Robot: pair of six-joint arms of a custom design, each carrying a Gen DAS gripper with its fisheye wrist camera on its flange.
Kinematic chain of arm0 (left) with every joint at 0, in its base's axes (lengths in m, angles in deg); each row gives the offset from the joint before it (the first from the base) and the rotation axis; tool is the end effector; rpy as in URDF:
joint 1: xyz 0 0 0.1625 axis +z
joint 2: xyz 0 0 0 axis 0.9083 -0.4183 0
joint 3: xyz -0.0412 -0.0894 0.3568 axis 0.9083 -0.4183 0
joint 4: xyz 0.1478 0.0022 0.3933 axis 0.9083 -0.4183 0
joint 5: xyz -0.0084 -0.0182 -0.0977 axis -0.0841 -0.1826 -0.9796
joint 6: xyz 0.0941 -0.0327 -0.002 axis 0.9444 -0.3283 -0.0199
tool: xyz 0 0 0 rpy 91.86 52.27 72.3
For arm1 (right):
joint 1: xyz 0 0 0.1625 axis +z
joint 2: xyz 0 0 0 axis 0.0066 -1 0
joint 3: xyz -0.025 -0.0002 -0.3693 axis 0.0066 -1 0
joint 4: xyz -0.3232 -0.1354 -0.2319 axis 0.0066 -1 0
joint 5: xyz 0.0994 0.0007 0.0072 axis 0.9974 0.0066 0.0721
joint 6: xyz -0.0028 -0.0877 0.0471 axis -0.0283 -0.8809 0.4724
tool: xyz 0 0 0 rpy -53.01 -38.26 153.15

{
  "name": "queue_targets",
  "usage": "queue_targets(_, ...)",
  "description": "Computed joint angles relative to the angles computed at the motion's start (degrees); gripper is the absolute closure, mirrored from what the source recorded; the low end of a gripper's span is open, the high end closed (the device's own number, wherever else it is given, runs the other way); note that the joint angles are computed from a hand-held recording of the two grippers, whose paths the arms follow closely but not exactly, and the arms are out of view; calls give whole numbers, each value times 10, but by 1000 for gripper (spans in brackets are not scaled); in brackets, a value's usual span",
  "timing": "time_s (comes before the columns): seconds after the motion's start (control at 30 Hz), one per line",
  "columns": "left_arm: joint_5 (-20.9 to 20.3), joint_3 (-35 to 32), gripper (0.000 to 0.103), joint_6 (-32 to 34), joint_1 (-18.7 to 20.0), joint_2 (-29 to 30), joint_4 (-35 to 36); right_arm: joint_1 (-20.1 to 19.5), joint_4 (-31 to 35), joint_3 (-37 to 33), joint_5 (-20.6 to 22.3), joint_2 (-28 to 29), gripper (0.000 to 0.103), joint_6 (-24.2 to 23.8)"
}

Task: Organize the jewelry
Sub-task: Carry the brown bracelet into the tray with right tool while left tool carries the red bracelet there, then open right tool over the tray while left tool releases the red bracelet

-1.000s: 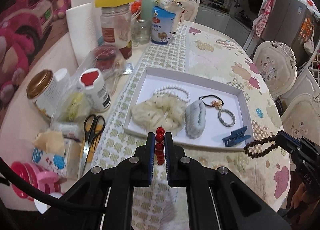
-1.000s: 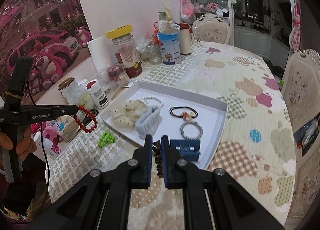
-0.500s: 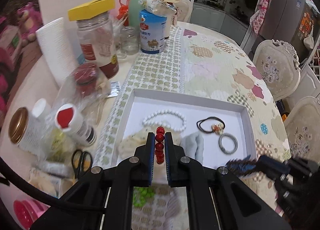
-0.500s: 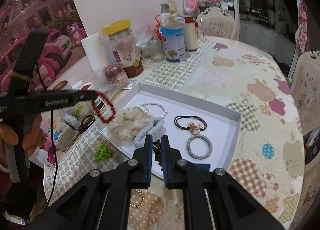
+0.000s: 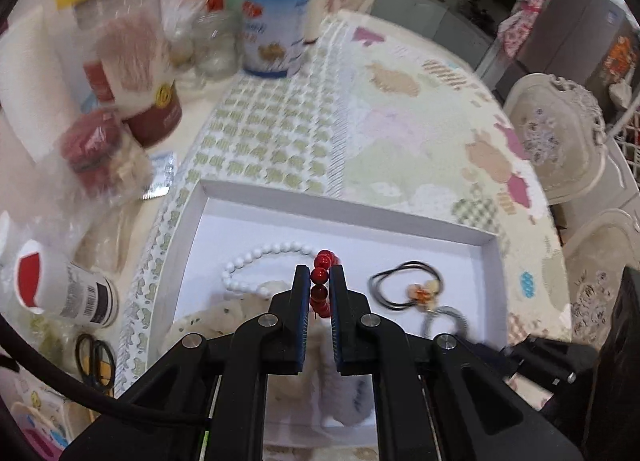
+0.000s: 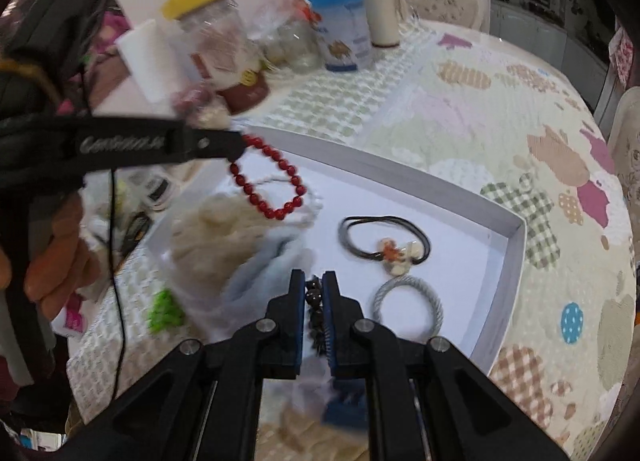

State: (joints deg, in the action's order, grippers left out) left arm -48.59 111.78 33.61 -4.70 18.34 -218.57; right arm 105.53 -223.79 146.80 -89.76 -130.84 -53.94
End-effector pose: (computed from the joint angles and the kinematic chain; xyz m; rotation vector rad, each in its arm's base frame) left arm -0.1575 -0.6689 0.2033 0.4242 2.5284 -0.4731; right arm 0.2578 -0.5894 0.0704 0.5249 -2.5594 0.5622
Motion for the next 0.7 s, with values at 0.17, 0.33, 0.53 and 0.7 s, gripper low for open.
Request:
queue_targets(0.17,13,-9,95,-9,22,12,9,-23,24,-45,-22,28,95,1)
queue_targets(0.33,10,-4,95,-10,34,11,-6,-37,34,-70,-28,44,94,-1)
queue_targets(0.53,8,8,71,-11,36,3,-18,-46,33,-68,-27,44,70,14)
queue_targets(0.7,25,33,71,-15,27,-16,-25,-43,-2,-31,-13,17,69,31)
